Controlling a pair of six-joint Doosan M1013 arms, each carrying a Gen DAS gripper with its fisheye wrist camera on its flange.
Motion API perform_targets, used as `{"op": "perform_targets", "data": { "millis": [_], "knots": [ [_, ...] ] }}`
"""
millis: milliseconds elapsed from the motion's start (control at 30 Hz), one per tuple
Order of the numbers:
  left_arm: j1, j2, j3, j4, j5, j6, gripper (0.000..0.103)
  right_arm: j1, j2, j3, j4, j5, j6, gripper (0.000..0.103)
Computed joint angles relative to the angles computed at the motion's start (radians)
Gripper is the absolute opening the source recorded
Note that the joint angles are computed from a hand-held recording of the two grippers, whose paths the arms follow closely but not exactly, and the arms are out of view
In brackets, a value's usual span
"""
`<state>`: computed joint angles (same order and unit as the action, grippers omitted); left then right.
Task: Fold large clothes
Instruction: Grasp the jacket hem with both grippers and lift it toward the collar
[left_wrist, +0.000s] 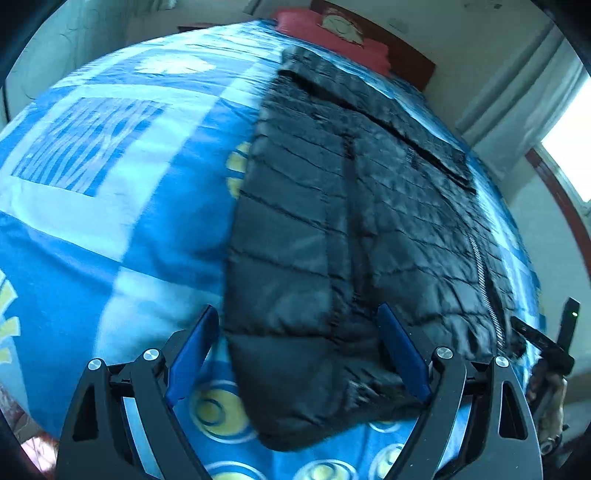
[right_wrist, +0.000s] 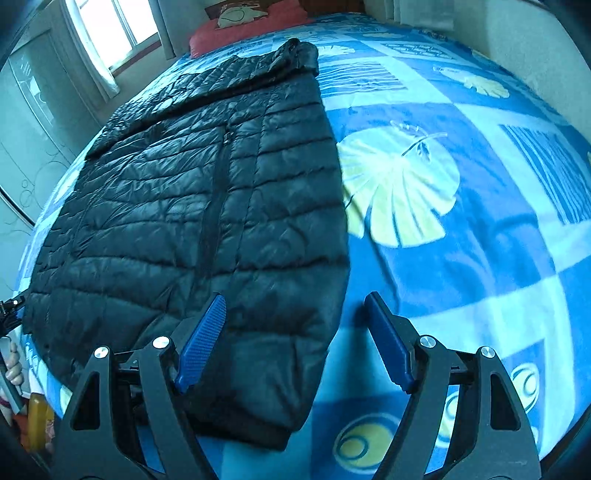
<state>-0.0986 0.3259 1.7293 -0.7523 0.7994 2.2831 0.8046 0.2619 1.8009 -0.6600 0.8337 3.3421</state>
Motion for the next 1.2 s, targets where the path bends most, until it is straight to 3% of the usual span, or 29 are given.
{"op": "perform_targets", "data": {
  "millis": [67,100,133,200,367,433,467,533,733,833,967,1200],
  "knots": [
    [-0.003,-0.001,0.004,-0.002,0.001,0.007,0.086,0.007,0.001,-0.001,-0.005,-0.001,0.003,0.074],
    [-0.005,-0.002,0.008,-0.005,-0.002,0.013,0.085,0.01,0.0,0.0,-0.008,-0.009,0.005,0.066],
    [-0.005,-0.003,0.012,-0.011,-0.006,0.022,0.078,0.01,-0.002,0.002,-0.008,-0.023,0.008,0.06],
    [-0.009,-0.006,0.018,-0.009,-0.012,0.03,0.074,0.013,-0.003,0.002,-0.001,-0.03,0.01,0.056],
    [-0.011,-0.016,0.026,0.0,-0.022,0.065,0.054,0.012,-0.01,0.008,0.001,-0.063,0.009,0.04],
    [-0.012,-0.021,0.03,0.007,-0.039,0.064,0.036,0.015,-0.009,0.006,-0.004,-0.06,0.007,0.035],
    [-0.013,-0.022,0.03,0.014,-0.046,0.059,0.034,0.016,-0.009,0.005,-0.006,-0.06,0.006,0.033],
    [-0.006,-0.022,0.031,0.002,-0.049,0.049,0.021,0.017,-0.011,0.006,-0.011,-0.068,0.012,0.029],
    [0.019,-0.028,0.028,-0.08,-0.025,0.049,0.014,0.012,-0.052,0.051,-0.059,-0.162,0.106,0.016],
    [0.025,-0.043,0.024,-0.132,-0.026,0.075,0.013,0.009,-0.085,0.085,-0.16,-0.233,0.248,0.013],
    [0.027,-0.052,-0.008,-0.208,-0.015,0.113,0.012,-0.001,-0.11,0.089,-0.281,-0.266,0.338,0.012],
    [-0.006,0.002,-0.134,-0.25,-0.041,0.103,0.012,-0.076,-0.129,0.076,-0.494,-0.31,0.477,0.012]
  ]
}}
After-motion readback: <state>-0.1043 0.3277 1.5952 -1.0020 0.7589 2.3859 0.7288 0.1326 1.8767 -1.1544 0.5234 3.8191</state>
